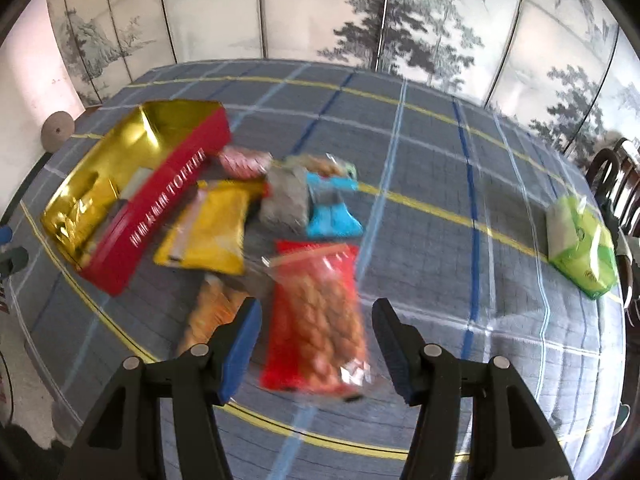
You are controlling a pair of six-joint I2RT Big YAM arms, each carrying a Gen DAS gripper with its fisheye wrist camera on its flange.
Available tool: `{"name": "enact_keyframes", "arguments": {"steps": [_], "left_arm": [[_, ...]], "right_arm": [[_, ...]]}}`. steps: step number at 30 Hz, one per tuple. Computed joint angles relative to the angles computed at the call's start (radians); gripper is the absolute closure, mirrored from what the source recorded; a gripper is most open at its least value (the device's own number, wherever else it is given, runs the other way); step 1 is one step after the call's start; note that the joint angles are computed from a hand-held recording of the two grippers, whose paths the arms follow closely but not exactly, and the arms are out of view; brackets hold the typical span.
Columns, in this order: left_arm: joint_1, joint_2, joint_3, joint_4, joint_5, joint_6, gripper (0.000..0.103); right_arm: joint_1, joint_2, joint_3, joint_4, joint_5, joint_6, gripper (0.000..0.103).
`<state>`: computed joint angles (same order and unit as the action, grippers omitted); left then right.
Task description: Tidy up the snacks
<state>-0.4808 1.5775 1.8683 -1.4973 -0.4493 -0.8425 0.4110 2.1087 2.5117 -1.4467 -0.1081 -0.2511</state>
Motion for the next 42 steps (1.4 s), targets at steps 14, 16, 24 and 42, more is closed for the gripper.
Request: {"name": "enact_keyframes", "arguments": {"steps": [14,16,24,42], "left_arm": [[-0.069,0.227,0.279,-0.065,0.052,0.08,0.015],[-0.076,0.248,0.306,-0.068,0.057,0.089,0.015],[-0.088,0.336,0.4,-0.074,0.102,0.11,0.015],[-0.083,0.458,0.52,-0.055,0.173,0.103,0.025]], "right_arm": [[-0.045,0.025,-0.042,0.021,-0.123,-0.052,0.044],[-0.05,0.028,-0.044,0.018,-0.141,-0.047,0.045],[-0.062,-0.025,-0.145,0.097,-0.17,-0.045,0.062],[-0.148,-0.079,-0.296,0.357,-0.051,0.124,0.063]]}}
